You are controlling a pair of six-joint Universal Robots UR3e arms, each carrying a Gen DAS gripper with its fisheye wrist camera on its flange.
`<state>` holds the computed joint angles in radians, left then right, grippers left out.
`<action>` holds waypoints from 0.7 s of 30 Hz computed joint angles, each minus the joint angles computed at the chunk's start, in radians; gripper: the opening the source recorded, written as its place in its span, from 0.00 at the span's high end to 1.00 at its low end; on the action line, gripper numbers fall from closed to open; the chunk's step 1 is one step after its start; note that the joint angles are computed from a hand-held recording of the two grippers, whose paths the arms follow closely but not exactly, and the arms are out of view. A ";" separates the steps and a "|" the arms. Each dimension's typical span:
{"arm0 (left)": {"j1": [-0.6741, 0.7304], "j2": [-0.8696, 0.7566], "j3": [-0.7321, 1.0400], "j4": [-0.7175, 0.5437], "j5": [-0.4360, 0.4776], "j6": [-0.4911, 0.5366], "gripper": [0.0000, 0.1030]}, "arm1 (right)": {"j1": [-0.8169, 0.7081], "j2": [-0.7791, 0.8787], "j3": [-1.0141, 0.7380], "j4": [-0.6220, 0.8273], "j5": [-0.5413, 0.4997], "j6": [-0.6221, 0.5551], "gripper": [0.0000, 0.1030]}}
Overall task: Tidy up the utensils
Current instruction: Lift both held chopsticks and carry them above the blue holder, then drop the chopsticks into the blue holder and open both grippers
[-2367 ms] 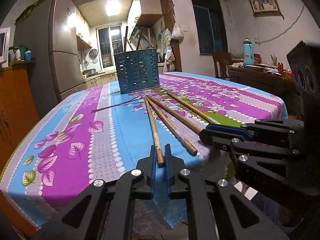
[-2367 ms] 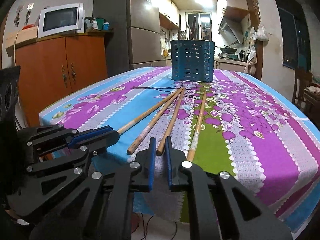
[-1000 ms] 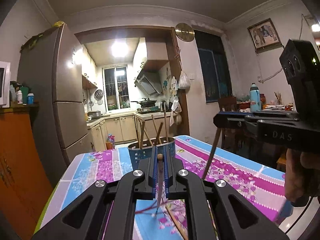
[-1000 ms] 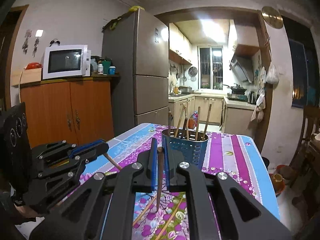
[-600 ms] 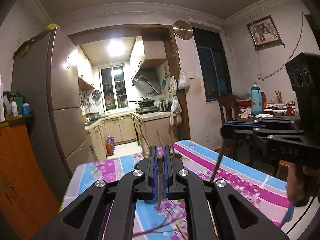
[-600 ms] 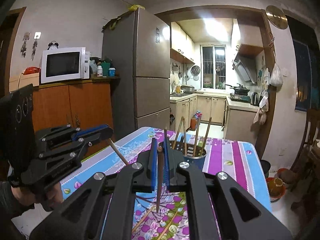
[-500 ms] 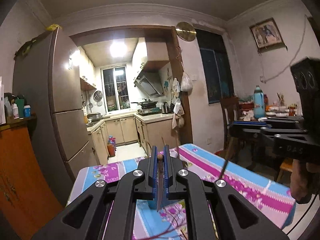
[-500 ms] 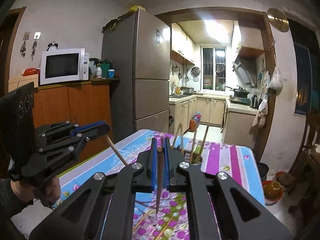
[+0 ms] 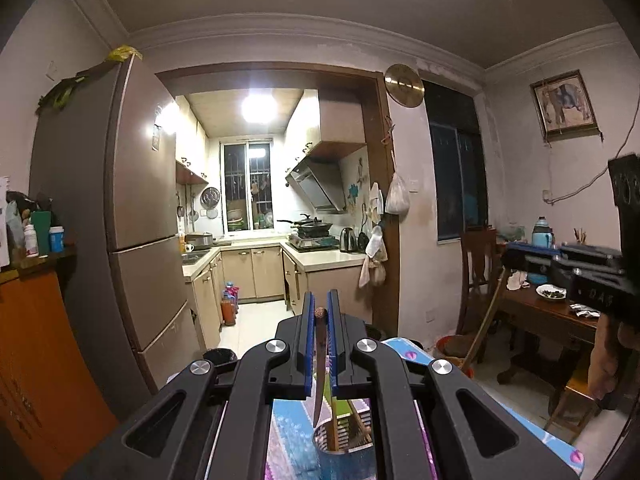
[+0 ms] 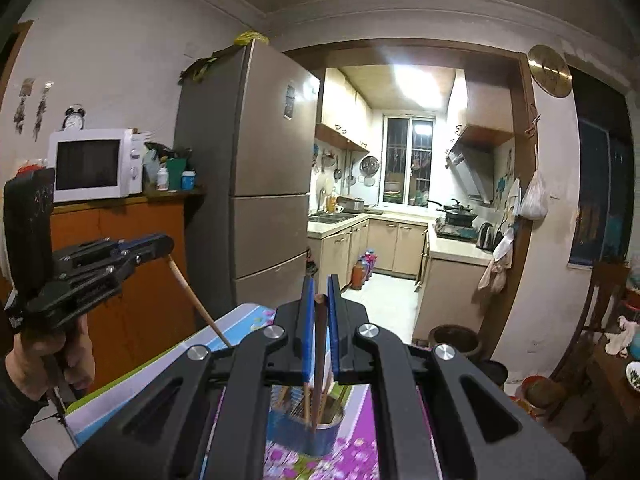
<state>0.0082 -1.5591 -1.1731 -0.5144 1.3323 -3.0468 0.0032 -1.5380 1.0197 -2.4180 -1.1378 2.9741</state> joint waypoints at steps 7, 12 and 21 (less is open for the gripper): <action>-0.046 -0.206 0.260 -0.120 0.038 0.004 0.93 | 0.010 0.231 -0.301 0.109 -0.026 0.032 0.95; -0.056 -0.289 0.325 -0.152 0.044 0.006 0.93 | 0.033 0.292 -0.293 0.100 -0.045 0.036 0.95; -0.064 -0.356 0.393 -0.227 0.069 0.015 0.93 | 0.064 0.367 -0.319 0.118 -0.074 0.032 0.95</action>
<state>-0.0558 -1.9153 -0.7801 -0.7410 1.4009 -3.0313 0.0674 -1.1707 0.7006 -2.3001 -1.2120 3.0063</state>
